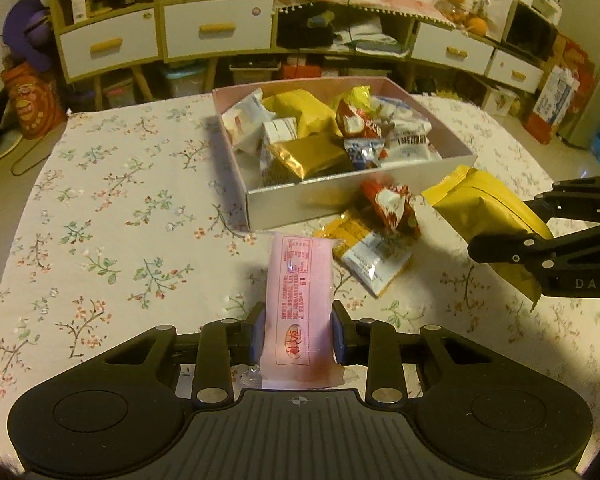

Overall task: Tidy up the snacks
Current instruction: 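Carry the pink bar packet and yellow pouch over the pink box with both tools, then lower both packets into the pink box and open both tools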

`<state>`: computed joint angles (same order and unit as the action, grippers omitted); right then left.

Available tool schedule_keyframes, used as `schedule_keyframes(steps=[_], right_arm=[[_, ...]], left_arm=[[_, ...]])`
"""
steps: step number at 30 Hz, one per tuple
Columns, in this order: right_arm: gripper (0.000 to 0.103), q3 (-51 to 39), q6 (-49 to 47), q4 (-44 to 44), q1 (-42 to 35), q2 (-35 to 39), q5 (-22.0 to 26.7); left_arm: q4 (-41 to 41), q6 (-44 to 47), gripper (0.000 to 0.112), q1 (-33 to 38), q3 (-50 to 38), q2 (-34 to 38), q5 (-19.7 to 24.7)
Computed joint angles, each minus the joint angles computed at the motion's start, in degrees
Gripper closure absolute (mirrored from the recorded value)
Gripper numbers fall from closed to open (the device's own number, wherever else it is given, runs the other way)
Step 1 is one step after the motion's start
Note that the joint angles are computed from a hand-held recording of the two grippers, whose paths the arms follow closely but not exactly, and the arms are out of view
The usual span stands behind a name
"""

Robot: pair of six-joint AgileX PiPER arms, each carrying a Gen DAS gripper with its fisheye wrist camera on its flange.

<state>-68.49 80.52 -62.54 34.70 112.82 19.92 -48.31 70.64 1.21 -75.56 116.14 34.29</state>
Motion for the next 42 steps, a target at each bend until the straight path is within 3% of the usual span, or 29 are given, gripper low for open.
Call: schedule_keyframes(steps=[10,16,24,35,42], right_arm=[[0.065,-0.3,9.5,-5.5,-2.1,-1.5,0.7],[0.065,-2.8,13.1,-7.4,-3.6,-0.5,2.5],[0.065,-16.8,-4.7,7.8,-6.6,6.3,4.7],[0.065,-35.0,-22.5,24.1,-10.0,17.8,10.5],[0.065,-40.2,-26.5,27.6,-10.6,20.9,13.8]], left_arm=[[-2.5,-1.5,0.083,-0.5,-1.7,-0.7,-0.5],[-1.8,-6.8,0.083,-1.7,-7.5,1.3,0.2],[7.9,-20.8,0.083,-7.4,-21.3,8.5,-1.8],[26.1,-40.3,0.083,-11.8,-44.5,22.9,0.7],[27.1,-40.4,0.082,-11.8,-51.1,27.4,2.6]])
